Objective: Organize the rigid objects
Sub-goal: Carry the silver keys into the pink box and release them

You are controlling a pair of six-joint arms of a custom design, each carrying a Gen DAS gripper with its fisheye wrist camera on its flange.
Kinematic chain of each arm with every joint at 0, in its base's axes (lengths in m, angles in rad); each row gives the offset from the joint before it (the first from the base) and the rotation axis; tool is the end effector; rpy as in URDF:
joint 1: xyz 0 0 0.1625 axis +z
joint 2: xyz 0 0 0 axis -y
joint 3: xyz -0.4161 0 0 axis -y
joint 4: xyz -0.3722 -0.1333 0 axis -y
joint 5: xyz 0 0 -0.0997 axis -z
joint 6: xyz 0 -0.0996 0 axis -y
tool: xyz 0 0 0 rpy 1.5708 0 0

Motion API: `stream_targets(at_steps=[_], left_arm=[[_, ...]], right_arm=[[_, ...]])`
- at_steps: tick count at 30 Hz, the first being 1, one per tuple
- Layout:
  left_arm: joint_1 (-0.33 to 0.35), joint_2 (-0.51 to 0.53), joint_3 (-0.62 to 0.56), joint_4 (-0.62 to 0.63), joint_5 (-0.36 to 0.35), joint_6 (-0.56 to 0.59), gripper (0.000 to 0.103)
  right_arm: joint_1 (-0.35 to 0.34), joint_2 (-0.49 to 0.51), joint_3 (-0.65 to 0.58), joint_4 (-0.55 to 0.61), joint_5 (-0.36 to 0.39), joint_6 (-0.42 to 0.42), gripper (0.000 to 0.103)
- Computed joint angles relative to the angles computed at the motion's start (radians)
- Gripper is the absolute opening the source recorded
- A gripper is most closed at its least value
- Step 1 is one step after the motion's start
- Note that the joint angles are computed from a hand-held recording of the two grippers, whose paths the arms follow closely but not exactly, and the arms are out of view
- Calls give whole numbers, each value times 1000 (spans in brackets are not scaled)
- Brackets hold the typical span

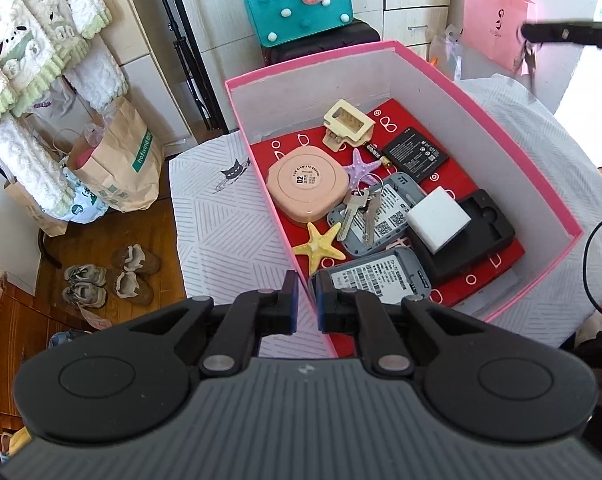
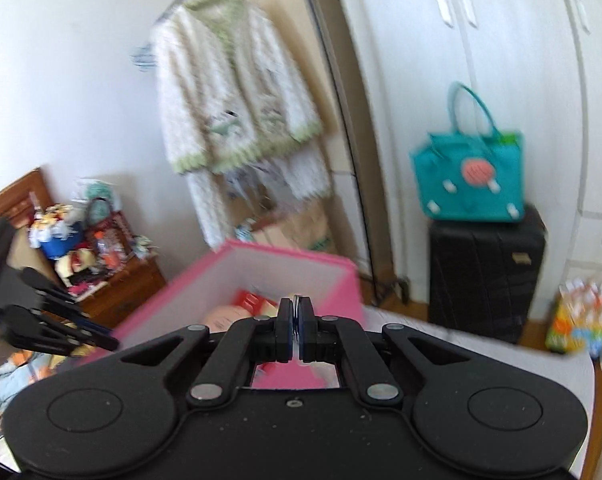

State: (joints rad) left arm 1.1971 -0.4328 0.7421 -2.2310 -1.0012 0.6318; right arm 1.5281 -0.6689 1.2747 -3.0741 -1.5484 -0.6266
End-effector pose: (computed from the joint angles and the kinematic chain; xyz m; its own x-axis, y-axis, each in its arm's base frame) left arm -0.1379 -0.8640 0.1792 -0.4848 0.6251 -0.6117 0.7796 0.6259 0.0217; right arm 0.1024 -0.7775 0.2244 -0.8253 -0.3449 0.4471 -0.5646 0.5194 -0.6414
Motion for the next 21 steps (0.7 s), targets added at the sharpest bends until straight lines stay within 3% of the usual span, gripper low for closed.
stream_targets(at_steps=[8, 14, 21], left_arm=[[-8, 16, -14, -47, 12, 46, 4], [-10, 31, -26, -62, 17, 49, 4], [-9, 63, -100, 15, 32, 9, 8]], right_arm=[[30, 57, -91, 130, 43, -42, 4], [34, 121, -152, 208, -29, -73, 4], [39, 138, -133, 140, -122, -140, 5]])
